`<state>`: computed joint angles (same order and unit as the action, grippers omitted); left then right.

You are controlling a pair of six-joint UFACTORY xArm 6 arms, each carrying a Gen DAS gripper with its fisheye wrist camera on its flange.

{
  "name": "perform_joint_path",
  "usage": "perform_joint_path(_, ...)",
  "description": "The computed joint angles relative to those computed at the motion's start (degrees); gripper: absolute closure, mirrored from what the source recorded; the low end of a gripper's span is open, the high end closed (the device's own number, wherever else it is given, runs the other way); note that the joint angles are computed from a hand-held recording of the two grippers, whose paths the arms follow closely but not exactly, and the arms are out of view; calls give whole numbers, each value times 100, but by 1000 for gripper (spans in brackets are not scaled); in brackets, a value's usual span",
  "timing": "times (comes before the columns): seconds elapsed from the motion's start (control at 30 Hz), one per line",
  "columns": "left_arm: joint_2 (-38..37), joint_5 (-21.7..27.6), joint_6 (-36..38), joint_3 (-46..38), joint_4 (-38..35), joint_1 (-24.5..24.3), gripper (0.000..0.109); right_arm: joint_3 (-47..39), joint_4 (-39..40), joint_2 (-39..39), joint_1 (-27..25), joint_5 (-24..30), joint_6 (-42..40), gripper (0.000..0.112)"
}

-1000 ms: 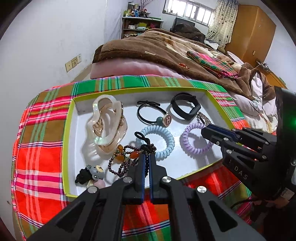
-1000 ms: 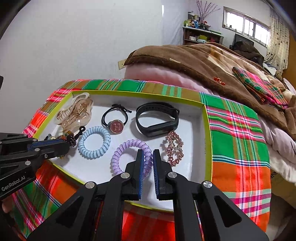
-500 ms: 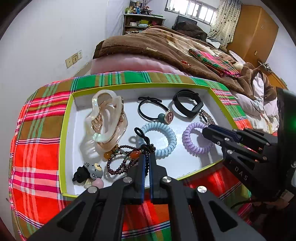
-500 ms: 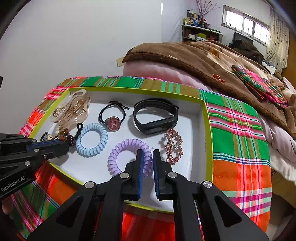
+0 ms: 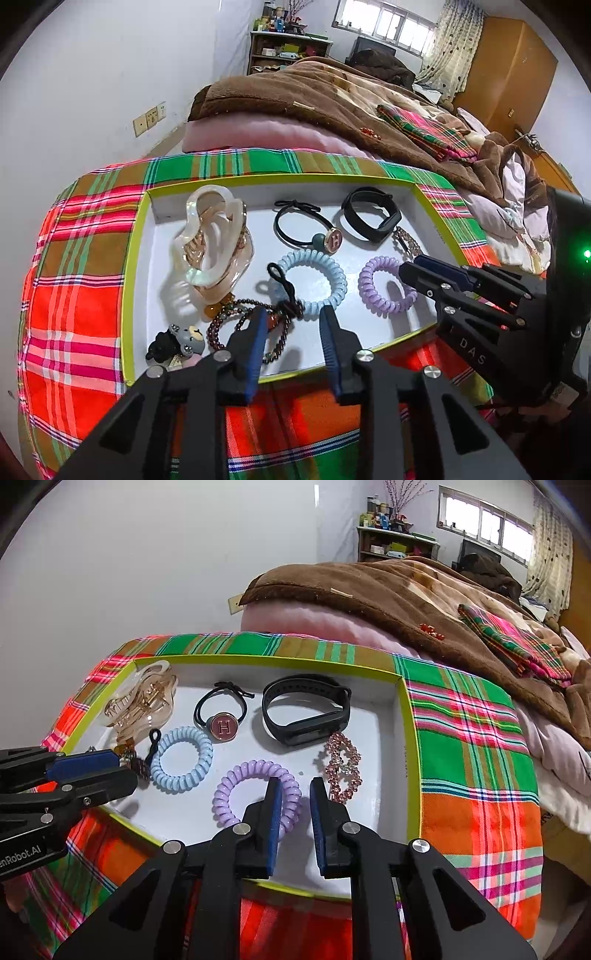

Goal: Organize jewelry

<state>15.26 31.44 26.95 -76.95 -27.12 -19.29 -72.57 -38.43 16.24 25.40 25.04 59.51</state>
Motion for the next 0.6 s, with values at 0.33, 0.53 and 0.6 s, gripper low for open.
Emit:
perform_joint_path(0.33,-396,-438,-376,475,257,-59,63,349,-786,-462,118,48,982,79)
perform_joint_path(0.53,-798,-934,-863,1008,670,-116,61,702,-1324,-874,250,106,1717,79)
perform_joint_path(0.6,-965,-1197,-1118,1255,976,-149,61,812,-1554,-1014,320,146,1989,79)
